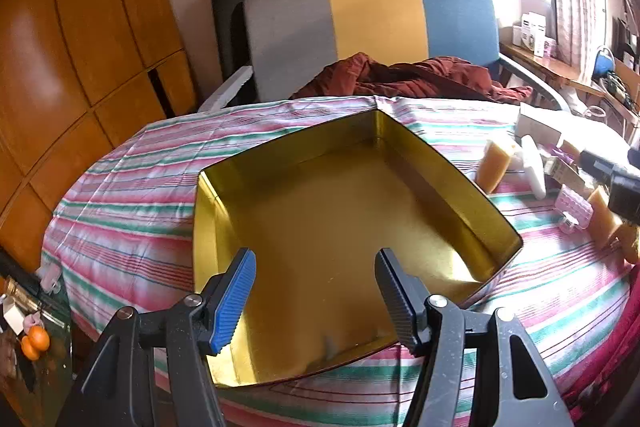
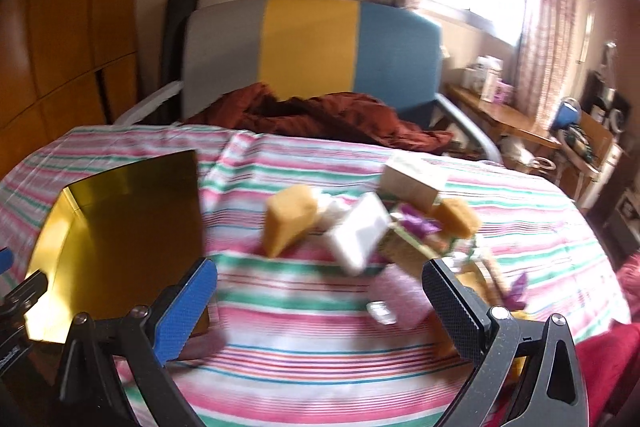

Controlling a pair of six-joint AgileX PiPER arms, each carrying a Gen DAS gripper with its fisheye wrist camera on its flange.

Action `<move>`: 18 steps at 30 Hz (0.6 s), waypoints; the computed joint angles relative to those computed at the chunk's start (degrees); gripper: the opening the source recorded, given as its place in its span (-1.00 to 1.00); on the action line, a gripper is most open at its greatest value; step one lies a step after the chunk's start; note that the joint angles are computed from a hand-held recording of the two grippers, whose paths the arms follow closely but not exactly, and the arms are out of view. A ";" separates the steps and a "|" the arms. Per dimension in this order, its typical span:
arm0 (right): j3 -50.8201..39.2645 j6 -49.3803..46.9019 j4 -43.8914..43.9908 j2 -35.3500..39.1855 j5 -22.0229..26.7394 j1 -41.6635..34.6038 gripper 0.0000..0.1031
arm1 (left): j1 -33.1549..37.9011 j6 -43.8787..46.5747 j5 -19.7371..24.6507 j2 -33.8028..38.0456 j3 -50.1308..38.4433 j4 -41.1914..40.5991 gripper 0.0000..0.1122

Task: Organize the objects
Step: 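Reach into the pile and grasp the yellow sponge with the left gripper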

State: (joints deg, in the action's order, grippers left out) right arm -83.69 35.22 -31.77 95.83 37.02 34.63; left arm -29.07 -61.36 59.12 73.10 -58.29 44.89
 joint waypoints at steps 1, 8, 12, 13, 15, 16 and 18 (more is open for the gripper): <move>0.77 0.64 -0.90 -0.72 -1.02 -0.98 1.00 | 0.03 0.47 -0.41 0.17 -0.23 -0.34 0.12; 0.32 -0.32 -1.58 -2.00 -3.04 -8.44 1.00 | 2.82 9.81 -10.32 -0.52 -0.97 -9.59 0.13; -1.84 -5.78 2.73 -0.81 -2.66 -13.86 1.00 | 3.10 14.06 -11.65 2.31 -4.87 -15.49 0.16; -2.15 -6.86 3.92 -0.55 -3.00 -15.51 1.00 | 2.42 13.99 -11.33 3.36 -5.94 -15.02 0.16; -2.88 -10.56 8.15 0.14 -3.79 -18.73 1.00 | 1.04 14.80 -10.44 6.34 -8.90 -14.01 0.16; -3.63 -14.13 12.56 0.82 -4.08 -21.16 1.00 | 0.80 16.11 -10.15 7.84 -10.50 -14.57 0.16; -4.75 -18.25 18.89 2.01 -3.60 -24.68 1.00 | 1.01 20.43 -10.25 10.85 -13.90 -17.31 0.16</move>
State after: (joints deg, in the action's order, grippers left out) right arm -88.44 16.97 -12.88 97.84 33.42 9.95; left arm -28.06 -40.93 48.87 83.96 -72.18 27.58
